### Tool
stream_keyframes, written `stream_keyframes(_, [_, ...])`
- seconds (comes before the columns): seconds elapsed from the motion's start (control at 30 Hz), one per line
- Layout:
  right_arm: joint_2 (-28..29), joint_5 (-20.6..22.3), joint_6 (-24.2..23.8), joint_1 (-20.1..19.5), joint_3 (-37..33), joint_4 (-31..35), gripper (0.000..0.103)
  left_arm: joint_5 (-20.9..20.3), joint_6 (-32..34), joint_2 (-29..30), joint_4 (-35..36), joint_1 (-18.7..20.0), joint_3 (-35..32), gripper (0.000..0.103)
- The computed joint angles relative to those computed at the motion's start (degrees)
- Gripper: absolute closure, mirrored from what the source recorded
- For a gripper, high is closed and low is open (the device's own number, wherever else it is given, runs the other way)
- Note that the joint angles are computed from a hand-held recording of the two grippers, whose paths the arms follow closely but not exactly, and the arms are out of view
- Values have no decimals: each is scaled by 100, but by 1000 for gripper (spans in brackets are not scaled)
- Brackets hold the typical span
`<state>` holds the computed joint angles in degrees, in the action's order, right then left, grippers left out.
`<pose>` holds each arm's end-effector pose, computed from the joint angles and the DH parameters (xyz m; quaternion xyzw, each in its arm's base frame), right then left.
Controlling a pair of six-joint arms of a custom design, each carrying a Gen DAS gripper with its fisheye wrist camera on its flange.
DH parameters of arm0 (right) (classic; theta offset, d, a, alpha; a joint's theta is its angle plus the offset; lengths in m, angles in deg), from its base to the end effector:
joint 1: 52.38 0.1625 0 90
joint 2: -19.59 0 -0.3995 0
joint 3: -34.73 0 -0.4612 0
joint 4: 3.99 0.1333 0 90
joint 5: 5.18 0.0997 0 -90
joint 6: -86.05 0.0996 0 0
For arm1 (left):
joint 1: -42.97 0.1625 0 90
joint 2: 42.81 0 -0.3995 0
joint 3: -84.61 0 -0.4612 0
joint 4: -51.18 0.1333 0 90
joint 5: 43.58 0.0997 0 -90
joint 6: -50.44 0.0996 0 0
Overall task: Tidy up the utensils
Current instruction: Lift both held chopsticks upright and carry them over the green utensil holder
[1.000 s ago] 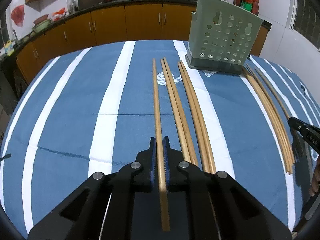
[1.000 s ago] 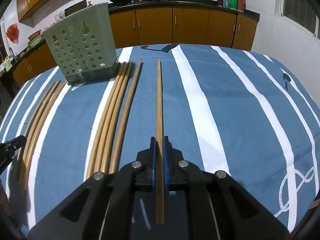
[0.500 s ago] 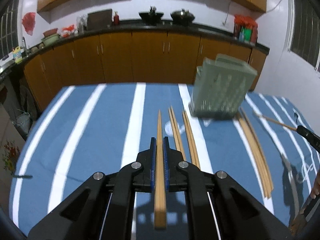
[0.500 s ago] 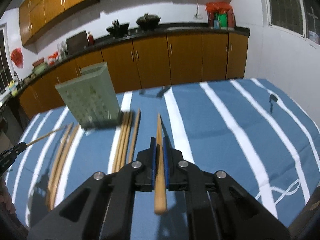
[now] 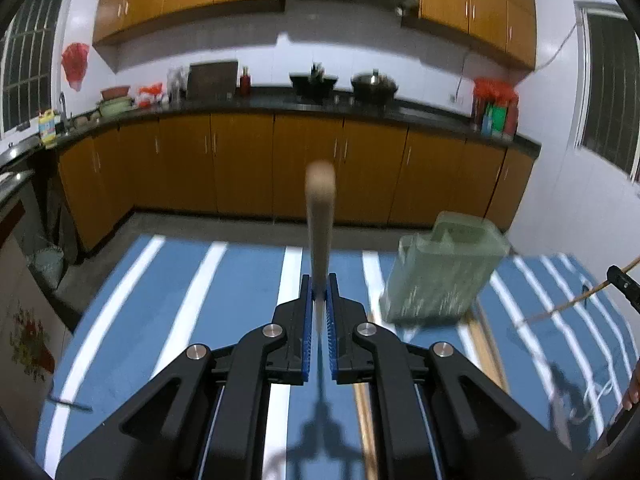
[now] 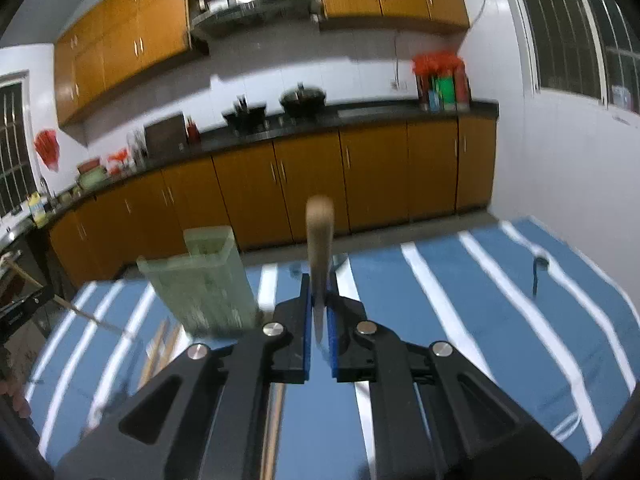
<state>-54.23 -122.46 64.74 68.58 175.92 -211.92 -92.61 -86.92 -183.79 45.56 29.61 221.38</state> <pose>0.2915 -0.3155 0.1412 0.2967 -0.8332 0.4315 0.1776 -0.1359 -0.1719 0.3368 0.0060 0.7513 -0.5359 0.3852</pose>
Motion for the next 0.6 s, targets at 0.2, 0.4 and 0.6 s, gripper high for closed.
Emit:
stream_keyframes(0.2, [-179, 468, -66, 406, -520, -16, 95, 911, -461, 948, 448, 131, -757, 96])
stream_keyframes(0.4, [-83, 1018, -23, 671, -885, 63, 95, 1826, -633, 1535, 441, 330, -1064, 96])
stream_keyframes(0.6, [375, 1221, -88, 646, -1118, 95, 95, 2676, -875, 1561, 217, 812, -884, 96])
